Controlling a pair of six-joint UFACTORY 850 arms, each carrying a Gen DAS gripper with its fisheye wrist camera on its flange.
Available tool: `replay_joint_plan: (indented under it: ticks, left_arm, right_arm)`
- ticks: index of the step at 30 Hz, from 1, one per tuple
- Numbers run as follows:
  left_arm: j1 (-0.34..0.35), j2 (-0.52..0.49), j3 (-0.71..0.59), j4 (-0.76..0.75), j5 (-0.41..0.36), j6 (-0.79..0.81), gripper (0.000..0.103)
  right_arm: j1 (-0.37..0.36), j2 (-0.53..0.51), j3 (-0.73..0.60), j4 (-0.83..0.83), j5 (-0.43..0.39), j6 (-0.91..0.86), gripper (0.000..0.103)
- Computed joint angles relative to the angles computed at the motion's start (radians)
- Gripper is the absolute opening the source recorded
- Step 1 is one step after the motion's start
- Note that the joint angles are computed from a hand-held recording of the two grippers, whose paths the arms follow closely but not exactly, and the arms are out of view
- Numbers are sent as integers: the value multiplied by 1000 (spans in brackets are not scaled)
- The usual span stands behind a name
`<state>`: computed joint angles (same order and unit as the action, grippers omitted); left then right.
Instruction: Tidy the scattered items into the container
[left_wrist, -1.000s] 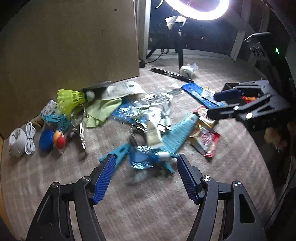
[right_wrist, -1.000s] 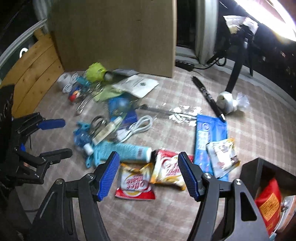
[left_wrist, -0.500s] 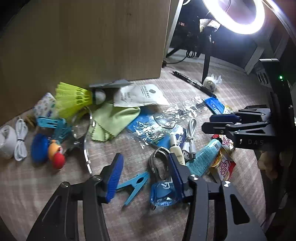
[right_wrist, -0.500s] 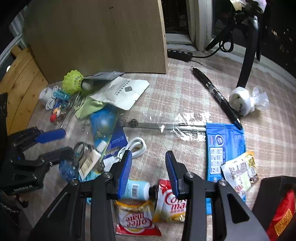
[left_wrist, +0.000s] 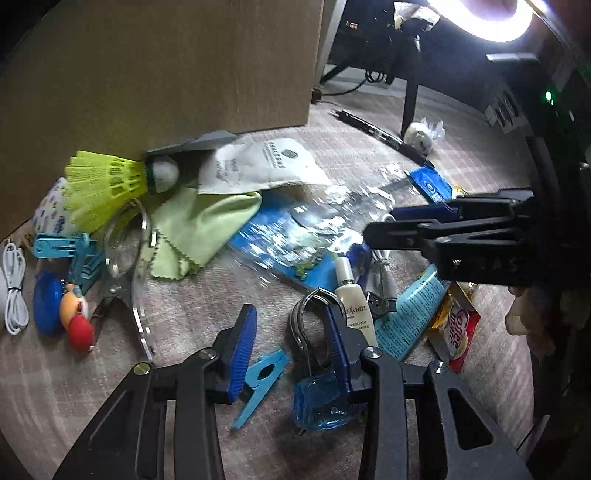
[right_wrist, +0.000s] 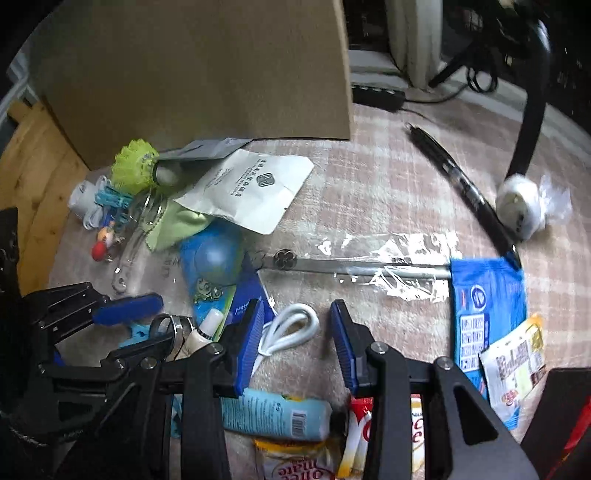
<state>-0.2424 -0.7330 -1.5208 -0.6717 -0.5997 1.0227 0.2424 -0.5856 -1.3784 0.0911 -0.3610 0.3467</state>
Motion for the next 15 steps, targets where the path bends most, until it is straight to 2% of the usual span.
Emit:
replay_joint_plan:
  ticks: [1,2,4,7,8,11,15]
  left_arm:
    - [-2,-1,-1,5,-2,-2,25]
    - [-3,-1,0,5,-2,1,23]
    - [-4,-1,0,11,-7,-6,12]
    - [-5,5,13,-2,10,1,10]
    - [-6,10,20,-6,22,2,4]
    - [0,27,47,-43,53,15,4]
    - [20,58,86,-138,68,65,4]
  right_arm:
    - [8,-6,-10,-34,-6,20,36]
    - [17,-9,-14,-73,-9,45,30]
    - [28,-6,-7,-126,6,89,27]
    - [20,14,30,-40,60,49,26]
    - [16,23,46,6,79,20,26]
    - [8,63,105,120,142,-55,25]
    - [6,115,166,168,209,-80,23]
